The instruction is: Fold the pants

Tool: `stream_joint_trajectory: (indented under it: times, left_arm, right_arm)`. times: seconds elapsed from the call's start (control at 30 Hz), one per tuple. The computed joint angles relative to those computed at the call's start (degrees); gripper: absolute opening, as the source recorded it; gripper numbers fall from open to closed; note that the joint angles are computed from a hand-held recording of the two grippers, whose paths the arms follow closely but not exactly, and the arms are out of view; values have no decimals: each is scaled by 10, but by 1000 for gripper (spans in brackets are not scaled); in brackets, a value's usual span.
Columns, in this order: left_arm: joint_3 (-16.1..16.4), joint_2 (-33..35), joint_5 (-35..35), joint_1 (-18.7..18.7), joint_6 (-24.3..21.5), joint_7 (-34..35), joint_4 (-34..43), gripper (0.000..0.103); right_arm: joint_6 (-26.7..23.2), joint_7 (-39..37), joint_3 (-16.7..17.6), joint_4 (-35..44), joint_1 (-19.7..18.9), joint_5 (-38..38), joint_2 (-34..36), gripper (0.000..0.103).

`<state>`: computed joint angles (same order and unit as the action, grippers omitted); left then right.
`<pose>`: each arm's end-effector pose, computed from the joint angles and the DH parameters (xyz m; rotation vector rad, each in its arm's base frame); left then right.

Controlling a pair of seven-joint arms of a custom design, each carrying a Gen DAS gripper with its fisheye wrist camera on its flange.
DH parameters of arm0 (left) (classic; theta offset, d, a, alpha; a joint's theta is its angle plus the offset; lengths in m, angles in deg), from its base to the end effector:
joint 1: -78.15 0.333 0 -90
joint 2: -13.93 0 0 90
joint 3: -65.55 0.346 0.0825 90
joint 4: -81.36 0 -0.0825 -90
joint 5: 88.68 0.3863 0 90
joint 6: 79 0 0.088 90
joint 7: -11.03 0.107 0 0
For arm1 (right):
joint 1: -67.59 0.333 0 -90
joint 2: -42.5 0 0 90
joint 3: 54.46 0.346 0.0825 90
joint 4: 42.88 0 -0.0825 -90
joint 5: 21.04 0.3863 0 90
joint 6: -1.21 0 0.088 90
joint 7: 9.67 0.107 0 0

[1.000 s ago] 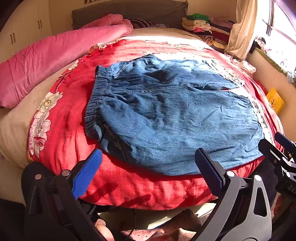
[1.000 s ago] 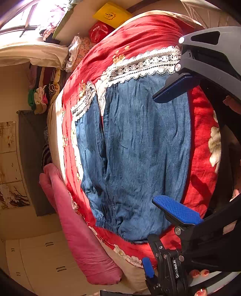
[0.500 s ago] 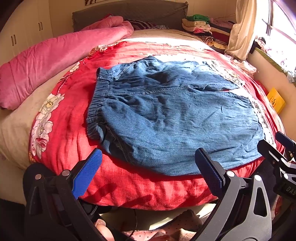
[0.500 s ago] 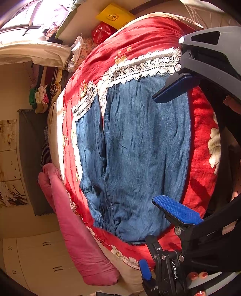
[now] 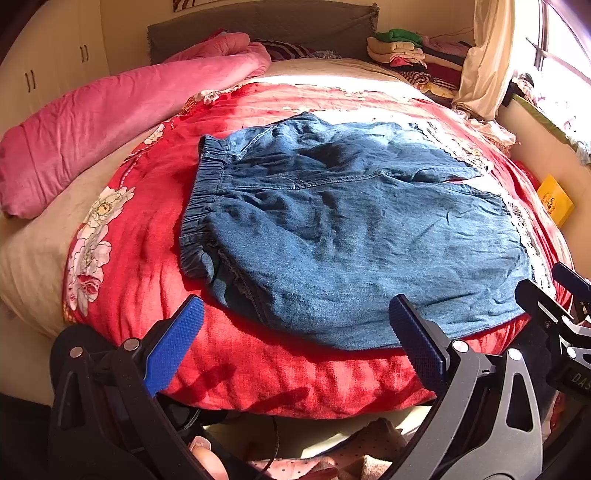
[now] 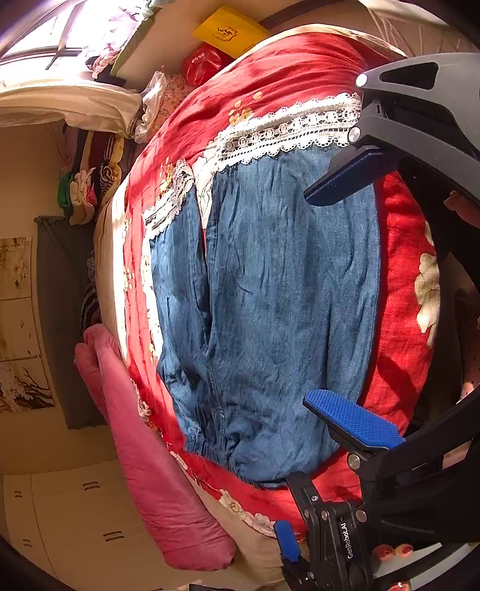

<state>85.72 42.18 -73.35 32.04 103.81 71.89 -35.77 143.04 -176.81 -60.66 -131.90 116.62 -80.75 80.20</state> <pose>0.5691 -0.3285 0.3076 -1.5477 2.1274 -0.7646 0.5360 0.5215 0.3119 -1.5214 1.9397 -0.7770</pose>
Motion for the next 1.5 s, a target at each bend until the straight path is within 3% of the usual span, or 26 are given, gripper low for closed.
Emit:
stream_joint_trajectory:
  times: [0.2,0.7,1.27,1.5]
  left_arm:
    - [8,0,1,-8,-1,-3,0,94]
    - [-22,5,-2,26,-8,5,14,94]
    - [-115,57,18,144,-73,-4,130,94]
    - [-153,96,23,195,-112,5,205,94]
  right_arm:
    - [-1,-7,1,3,0,7,2,99]
    - [-12,-74,3,48,-8,48,24,99]
    - [-30,-256,-19,233,-32,178,135,99]
    - [-24,-382,-6,366,-72,268,213,99]
